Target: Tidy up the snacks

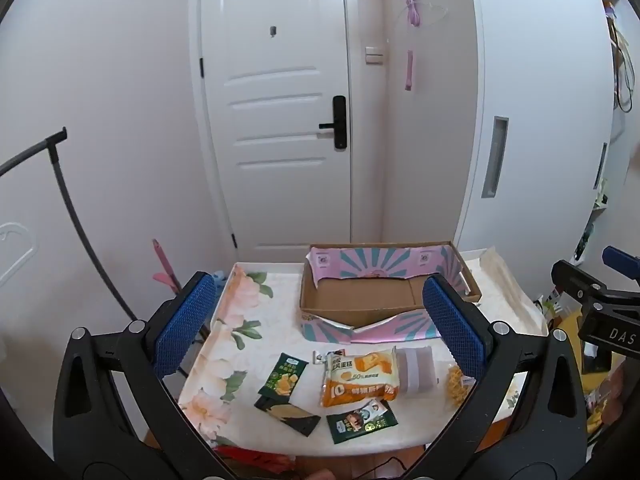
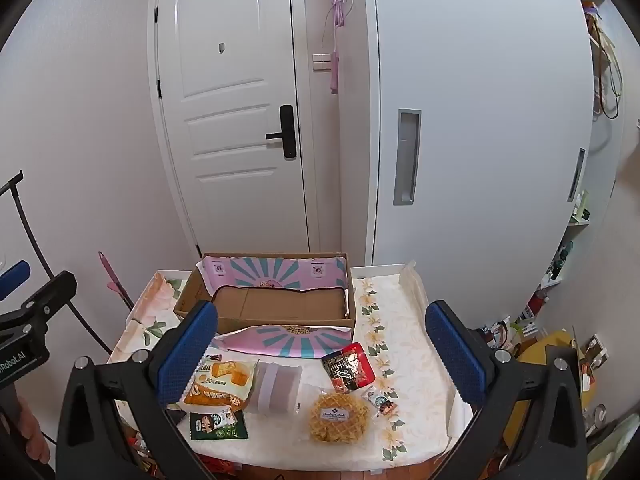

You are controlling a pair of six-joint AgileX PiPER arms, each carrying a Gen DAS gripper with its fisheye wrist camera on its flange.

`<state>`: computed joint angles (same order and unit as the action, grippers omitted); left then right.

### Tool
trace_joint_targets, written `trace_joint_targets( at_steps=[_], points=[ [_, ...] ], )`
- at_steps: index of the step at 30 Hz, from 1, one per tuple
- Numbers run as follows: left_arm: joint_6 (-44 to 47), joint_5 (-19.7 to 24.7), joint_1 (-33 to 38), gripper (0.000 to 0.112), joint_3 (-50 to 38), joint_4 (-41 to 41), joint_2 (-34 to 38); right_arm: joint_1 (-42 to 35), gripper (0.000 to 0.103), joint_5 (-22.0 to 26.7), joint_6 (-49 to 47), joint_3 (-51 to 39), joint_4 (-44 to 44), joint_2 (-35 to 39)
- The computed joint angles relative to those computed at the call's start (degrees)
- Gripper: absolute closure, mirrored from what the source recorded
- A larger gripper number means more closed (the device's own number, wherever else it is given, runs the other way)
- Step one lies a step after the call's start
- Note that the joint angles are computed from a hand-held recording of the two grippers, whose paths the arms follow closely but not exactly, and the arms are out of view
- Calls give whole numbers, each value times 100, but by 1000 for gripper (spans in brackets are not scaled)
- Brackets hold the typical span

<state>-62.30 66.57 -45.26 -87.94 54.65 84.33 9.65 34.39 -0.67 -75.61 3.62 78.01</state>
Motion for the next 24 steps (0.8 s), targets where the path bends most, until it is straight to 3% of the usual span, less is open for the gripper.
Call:
trace_joint_targets(
  at_steps=[24],
  points=[
    [-118, -170, 243, 10, 210, 75, -80, 97, 0, -144, 129, 46, -96, 52]
  ],
)
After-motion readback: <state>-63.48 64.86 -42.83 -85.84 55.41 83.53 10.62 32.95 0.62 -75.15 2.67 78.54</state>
